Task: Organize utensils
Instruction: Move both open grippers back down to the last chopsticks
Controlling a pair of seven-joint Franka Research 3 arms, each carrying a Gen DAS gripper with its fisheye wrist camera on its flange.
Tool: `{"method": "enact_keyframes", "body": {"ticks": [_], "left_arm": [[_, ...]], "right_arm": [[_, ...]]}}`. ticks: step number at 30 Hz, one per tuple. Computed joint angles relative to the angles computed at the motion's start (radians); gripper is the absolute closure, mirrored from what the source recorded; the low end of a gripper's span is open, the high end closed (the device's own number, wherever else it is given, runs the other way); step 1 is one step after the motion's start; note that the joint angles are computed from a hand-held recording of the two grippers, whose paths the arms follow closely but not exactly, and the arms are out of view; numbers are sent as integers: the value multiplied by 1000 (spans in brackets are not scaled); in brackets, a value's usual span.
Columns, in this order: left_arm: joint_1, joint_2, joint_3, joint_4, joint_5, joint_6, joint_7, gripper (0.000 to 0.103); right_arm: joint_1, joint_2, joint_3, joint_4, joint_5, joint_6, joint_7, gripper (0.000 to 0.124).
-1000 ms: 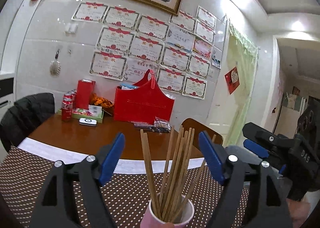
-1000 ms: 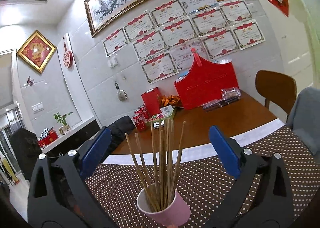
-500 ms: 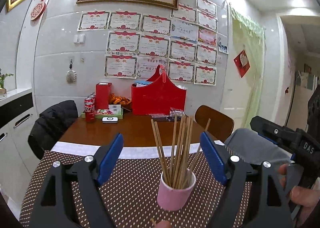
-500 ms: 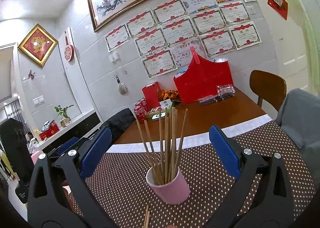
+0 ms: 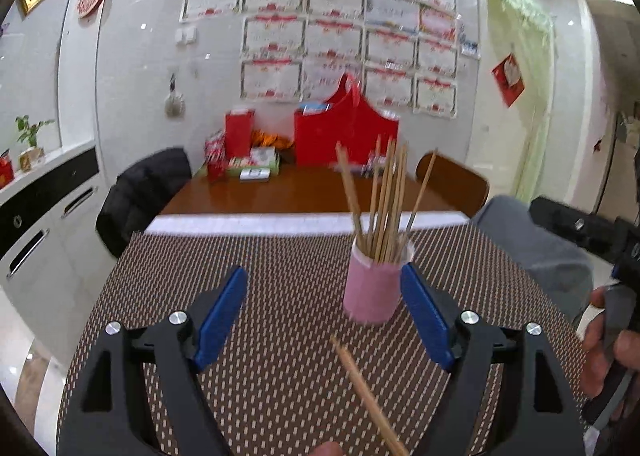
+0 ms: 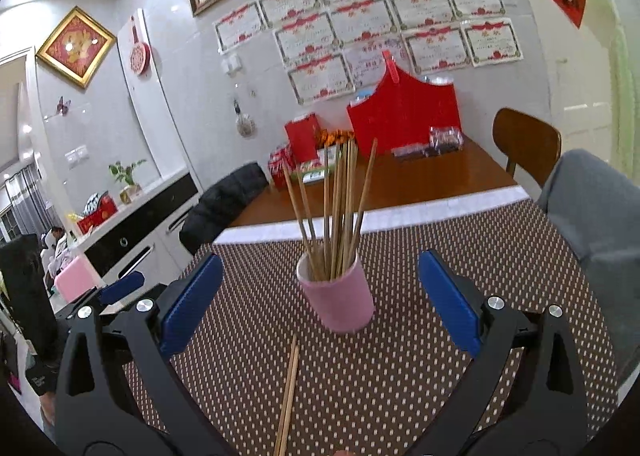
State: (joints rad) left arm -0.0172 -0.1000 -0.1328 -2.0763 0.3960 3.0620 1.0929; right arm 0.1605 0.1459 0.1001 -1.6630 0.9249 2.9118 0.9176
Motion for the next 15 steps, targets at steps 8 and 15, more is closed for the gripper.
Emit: {"method": "enact_keyframes", "body": {"ticks": [8,15], "left_arm": [[-37,32,7,-45,-121,-147,93,25],[-57,82,-5,-58,-213,-238,171,25]], "right_arm": [[9,-37,-19,-97,-42,-31,38,27],[9,-33,-36,-139,-95,-62,90,27]]}}
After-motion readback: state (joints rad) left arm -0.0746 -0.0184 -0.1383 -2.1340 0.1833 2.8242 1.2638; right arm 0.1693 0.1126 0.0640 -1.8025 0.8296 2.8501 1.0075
